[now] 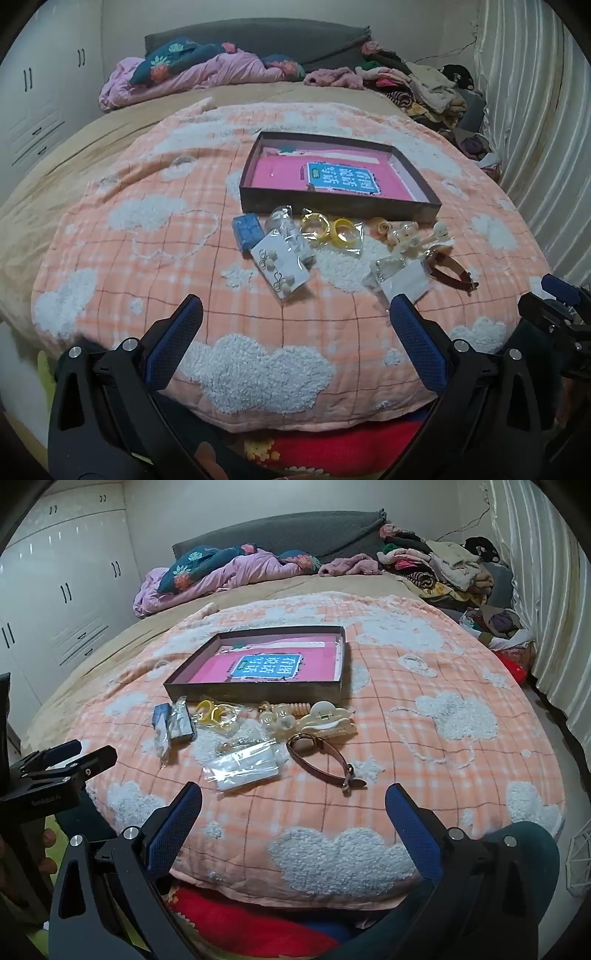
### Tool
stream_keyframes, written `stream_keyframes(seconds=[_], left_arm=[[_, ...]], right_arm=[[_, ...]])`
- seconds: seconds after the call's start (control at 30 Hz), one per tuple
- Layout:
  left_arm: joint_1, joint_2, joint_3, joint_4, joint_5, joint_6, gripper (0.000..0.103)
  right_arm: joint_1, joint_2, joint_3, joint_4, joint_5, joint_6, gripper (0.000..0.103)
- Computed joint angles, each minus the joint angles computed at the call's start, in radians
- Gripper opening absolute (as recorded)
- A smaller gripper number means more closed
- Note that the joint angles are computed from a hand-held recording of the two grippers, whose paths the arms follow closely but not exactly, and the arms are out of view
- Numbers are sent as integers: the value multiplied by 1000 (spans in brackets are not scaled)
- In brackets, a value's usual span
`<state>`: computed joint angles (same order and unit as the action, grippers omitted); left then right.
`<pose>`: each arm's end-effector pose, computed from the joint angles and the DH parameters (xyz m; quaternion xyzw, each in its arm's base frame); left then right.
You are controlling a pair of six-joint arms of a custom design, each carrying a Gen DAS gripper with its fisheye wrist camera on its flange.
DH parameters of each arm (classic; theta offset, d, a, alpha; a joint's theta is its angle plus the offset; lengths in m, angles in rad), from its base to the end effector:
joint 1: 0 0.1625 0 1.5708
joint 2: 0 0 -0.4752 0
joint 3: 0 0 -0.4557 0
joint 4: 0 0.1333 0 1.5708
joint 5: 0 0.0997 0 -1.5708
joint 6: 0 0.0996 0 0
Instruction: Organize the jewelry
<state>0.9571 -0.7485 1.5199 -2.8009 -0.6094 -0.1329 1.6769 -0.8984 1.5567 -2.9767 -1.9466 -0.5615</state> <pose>-0.2789 -0.7693 0.1612 0.1035 0.8637 -0.3519 0.3458 0.1801 -0.7779 0.2553 0.2352 -0.8864 0.3102 0.2504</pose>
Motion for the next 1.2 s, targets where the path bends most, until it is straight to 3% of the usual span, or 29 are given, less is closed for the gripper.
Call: stream_keyframes(seconds=[0.1,0.2,1.2], left_arm=[[0,10,-12,-8,4,4,94],[-15,7,17,-100,6,57,94],[-20,-6,26,-100,-5,60,94]], right_arm=[[0,2,10,-32,2,-23,99],[-1,-2,4,-5,16,-5,99],[15,-15,24,-8,28,-16,99]])
